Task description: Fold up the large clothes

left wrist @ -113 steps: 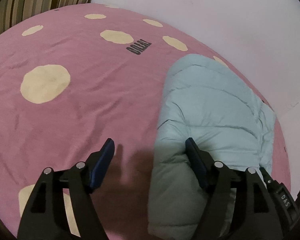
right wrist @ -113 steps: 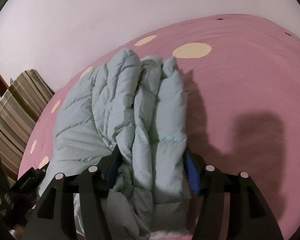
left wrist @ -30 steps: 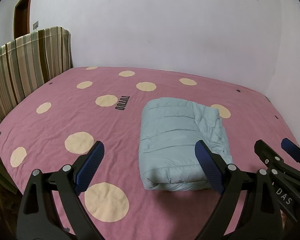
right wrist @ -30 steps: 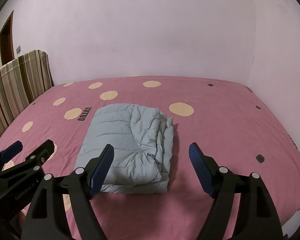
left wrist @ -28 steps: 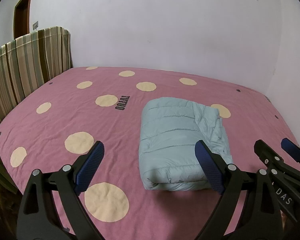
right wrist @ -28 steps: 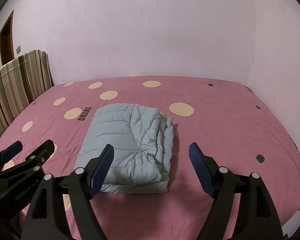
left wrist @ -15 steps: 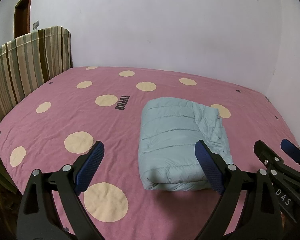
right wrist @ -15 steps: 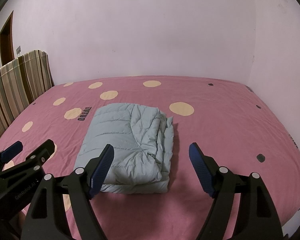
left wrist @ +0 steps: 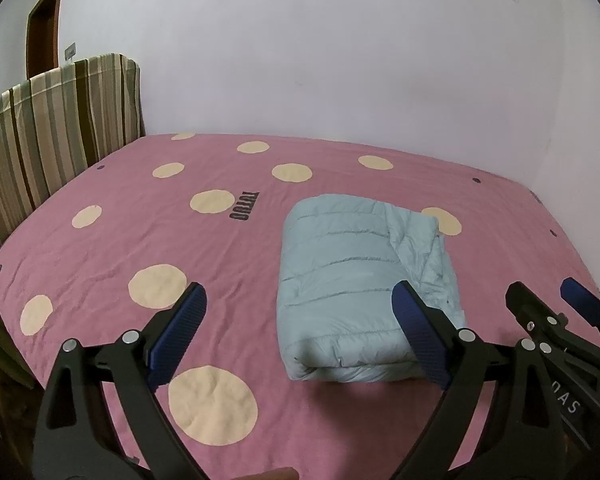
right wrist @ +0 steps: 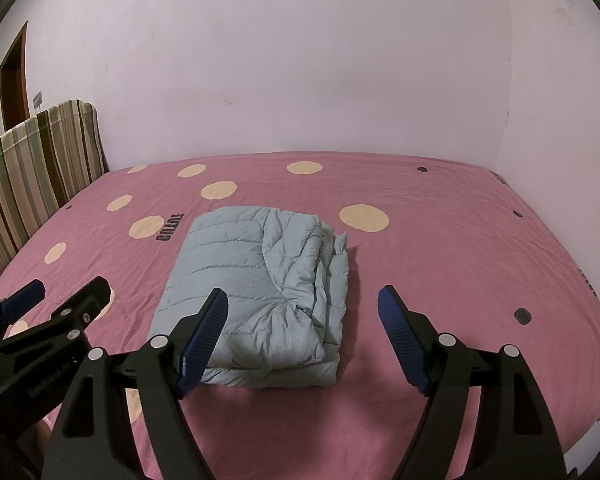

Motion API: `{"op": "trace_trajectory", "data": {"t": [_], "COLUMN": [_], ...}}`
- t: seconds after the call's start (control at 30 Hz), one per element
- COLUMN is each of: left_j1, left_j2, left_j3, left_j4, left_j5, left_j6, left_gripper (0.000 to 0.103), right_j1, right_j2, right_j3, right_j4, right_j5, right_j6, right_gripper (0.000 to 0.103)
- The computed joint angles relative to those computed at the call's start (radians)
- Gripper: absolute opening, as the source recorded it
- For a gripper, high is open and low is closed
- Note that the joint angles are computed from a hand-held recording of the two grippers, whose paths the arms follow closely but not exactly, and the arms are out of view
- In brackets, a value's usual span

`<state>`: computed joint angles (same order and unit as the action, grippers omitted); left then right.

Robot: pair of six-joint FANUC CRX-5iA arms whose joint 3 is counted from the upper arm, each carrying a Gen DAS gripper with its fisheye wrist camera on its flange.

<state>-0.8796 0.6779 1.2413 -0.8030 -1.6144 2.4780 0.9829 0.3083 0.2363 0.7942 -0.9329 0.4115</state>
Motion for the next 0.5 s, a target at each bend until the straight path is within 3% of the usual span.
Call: {"op": "trace_trajectory", "data": {"t": [0.07,0.5], "left_j1": [0.000,0.001], "left_j2": [-0.001,-0.010], "left_j3": [-0.003,-0.026], "left_j4": [0.001,-0.005], "left_j5": [0.004,0.007], "left_j6": [-0.001,0.007], "left_gripper": [0.099,0.100], "right_j1": [0.000,-0.001], "right_j2": [0.001,0.002], "right_j3": [0.002,-0.006], "right_j4": [0.000,0.006], "right_j5": [-0.001,0.004], "right_j6": [0.000,-0.006], "right_gripper": [0.076,0.076]}}
